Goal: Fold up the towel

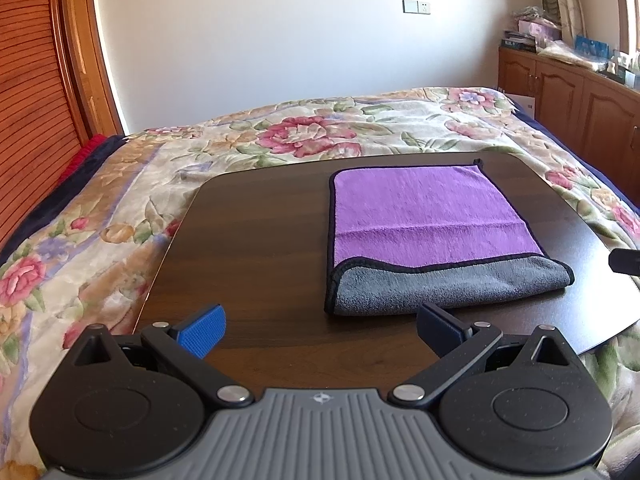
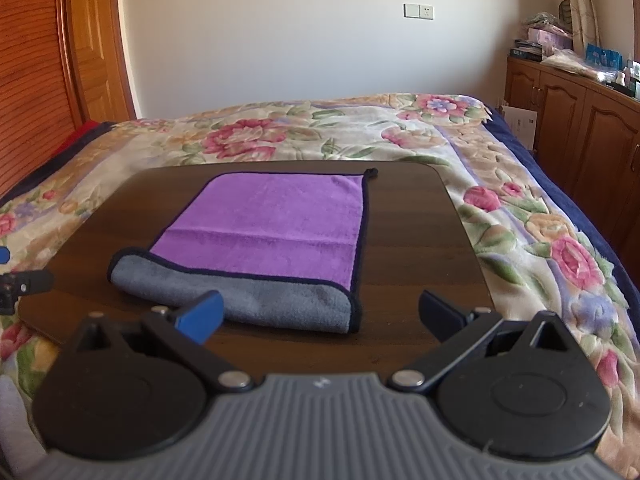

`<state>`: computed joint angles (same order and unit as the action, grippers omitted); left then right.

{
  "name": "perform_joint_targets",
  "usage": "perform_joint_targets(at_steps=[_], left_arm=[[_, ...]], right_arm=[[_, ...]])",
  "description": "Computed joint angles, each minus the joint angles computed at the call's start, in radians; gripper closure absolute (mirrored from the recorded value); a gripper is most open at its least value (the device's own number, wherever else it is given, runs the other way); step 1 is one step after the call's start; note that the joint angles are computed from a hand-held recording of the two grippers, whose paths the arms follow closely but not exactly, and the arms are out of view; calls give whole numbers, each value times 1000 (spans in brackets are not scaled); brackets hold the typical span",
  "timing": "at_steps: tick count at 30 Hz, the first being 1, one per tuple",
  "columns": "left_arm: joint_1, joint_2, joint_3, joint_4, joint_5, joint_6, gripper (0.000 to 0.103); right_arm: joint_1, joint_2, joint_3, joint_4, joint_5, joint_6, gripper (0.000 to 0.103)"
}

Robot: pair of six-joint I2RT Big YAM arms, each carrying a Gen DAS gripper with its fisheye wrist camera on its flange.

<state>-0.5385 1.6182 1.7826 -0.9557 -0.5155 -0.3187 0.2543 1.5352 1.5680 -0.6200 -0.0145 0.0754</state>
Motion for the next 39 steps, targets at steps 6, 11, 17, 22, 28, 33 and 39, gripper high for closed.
perform_joint_targets(at_steps=[6,11,17,22,28,33,39], left_arm=[[5,15,14,-5,12,12,3],[10,27,26,-5,19,20,3],[19,38,37,-8,36,20,3],[22,50,47,-6,43,31,3],[27,65,62,-6,52,34,3],[36,81,78,-6,65,38,3],[43,95,90,-5,79,42,3]], right_arm=[[-6,14,14,-4,-6,-11,0],[-13,28,27,-8,-17,-18,0],[-14,45,47,-20,-25,-29,0],[-14,56,59,-25,-29,-37,0],[-23,74,80,-31,-48,-42,0],[-28,93,102,-41,-61,-42,0],[-33,113,127,-58,-77,-55,0]])
